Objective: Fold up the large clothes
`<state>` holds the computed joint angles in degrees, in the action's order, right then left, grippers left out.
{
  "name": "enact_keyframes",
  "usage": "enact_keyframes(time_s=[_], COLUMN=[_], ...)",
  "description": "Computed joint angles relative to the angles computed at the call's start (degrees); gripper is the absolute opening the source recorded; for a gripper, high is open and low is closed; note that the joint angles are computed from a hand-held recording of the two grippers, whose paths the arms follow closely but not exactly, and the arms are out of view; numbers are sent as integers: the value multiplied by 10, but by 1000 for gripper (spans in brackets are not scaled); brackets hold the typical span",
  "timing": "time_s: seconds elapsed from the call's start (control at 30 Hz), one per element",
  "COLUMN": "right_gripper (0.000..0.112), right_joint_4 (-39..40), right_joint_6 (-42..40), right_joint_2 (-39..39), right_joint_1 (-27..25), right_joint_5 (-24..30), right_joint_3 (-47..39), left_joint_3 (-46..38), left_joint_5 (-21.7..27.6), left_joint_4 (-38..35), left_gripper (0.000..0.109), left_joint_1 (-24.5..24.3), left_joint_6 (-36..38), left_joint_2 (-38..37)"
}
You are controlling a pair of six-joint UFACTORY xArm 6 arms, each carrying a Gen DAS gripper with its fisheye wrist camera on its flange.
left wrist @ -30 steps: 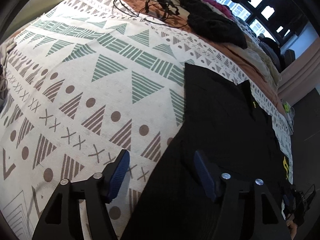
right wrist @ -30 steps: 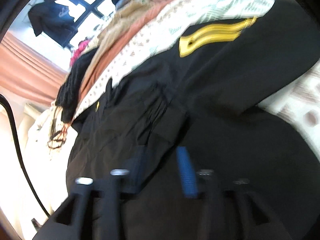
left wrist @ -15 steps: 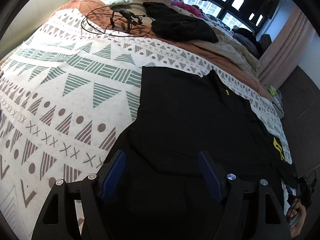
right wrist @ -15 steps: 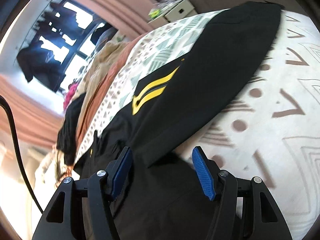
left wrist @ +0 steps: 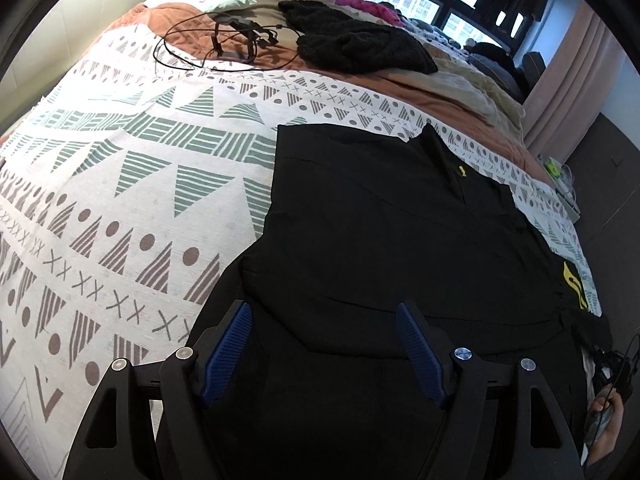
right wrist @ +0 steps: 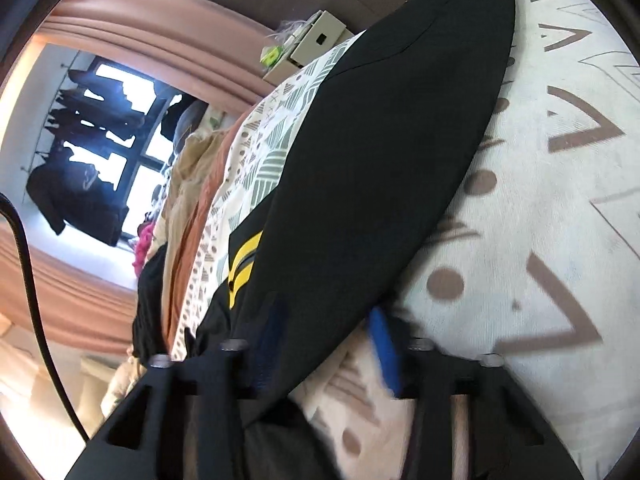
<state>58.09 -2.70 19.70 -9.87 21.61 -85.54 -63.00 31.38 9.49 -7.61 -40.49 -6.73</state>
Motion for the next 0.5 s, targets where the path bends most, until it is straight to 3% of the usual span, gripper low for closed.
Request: enact_keyframes(time_s=[0.03,0.1,0.23,0.3,0.5], right_gripper=[6,5,5,5,5], right_joint_4=[15,52,45,88,103], right_joint_6=[-12,-36,-59,-105,-149], right_joint_2=[3,1,-16,-28,-56], right_joint_1=[-2,0,18,26,61], right_joint_5=[5,-3,-34,-31,-18], right_joint_3=[-3,0,-6,-13,-30], left_joint_3=[1,4,12,15,18], left_joint_5=[-1,-6,-16,-19,-31], left_joint_4=[-2,-11,-28,-34,-63], left_gripper=[76,76,76,76,76], left_joint_1=[1,4,7,6,5], left_joint_6=[1,2,4,5,18], left_joint_2=[-1,-4,-11,-14,-20])
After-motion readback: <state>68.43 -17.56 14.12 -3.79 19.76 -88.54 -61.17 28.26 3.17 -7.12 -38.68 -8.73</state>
